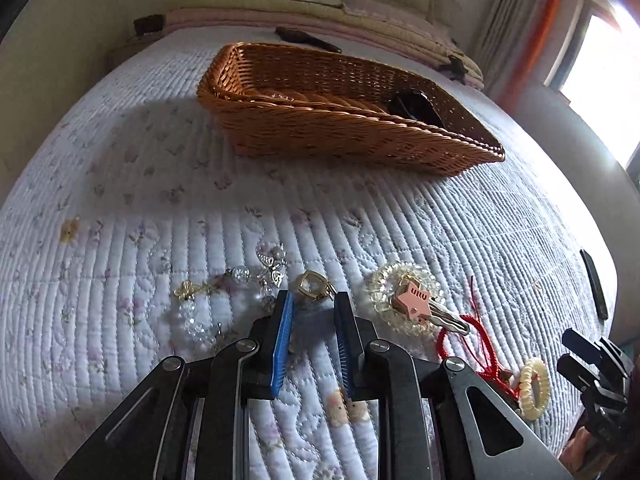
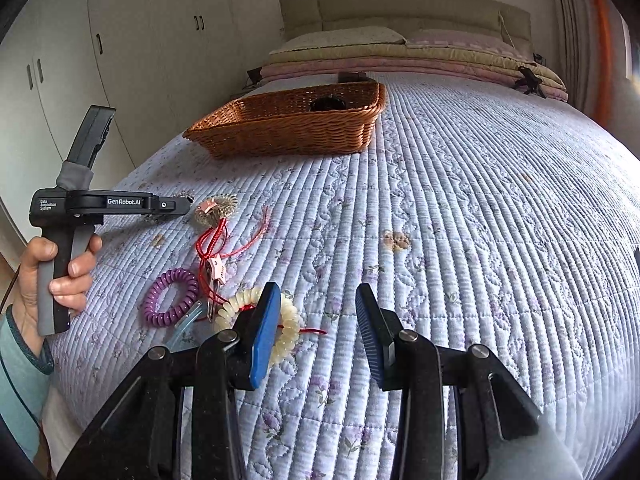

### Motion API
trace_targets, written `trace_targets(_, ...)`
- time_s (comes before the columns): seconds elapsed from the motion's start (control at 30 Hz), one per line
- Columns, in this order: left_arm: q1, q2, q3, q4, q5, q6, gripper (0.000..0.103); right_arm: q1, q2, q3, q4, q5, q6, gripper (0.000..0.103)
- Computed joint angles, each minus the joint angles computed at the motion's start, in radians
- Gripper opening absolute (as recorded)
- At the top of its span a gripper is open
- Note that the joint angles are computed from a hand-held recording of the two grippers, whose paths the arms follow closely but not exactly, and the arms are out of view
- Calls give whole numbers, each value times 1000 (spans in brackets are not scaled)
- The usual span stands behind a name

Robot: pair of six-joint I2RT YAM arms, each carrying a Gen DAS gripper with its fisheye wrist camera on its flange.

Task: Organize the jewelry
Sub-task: 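Grasp the gold chain bracelet with left tool while right tool grasps cream hair tie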

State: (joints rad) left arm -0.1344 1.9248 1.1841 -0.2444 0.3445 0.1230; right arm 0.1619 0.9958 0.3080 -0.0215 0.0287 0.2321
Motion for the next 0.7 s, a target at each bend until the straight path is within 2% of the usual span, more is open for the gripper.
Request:
trace_targets(0.07,-15,3,9,3,-24,8,22,-20,-6,-8,2,-29,-4,42)
trace_targets(0.17,-37,14,27,8,-47,2,30,-62,-29,-15,-2,-93,-11,42)
trace_targets(0.33,-68,9,11,51,-91,10,38,-57,-23,5,-35,-124,-27,42)
trace_targets(0.4,-77,-8,-26,86,-96,9,39,-15,19,26,-31,-79,-27,42)
trace_targets(0.5,-59,-33,-77,119,-72,27,39,74,130,80,-43,63,-12,42)
trace_targets(0.57,-50,-36,-85,126,-59,30,39,114,165,83,-30,129,-12,37)
trace_targets(0.6,-48,-38,-89,130,-56,31,39,129,166,78,-22,147,-16,29)
trace_targets(0.7,-48,-42,-100,144,-60,32,39,140,170,67,3,129,-11,13)
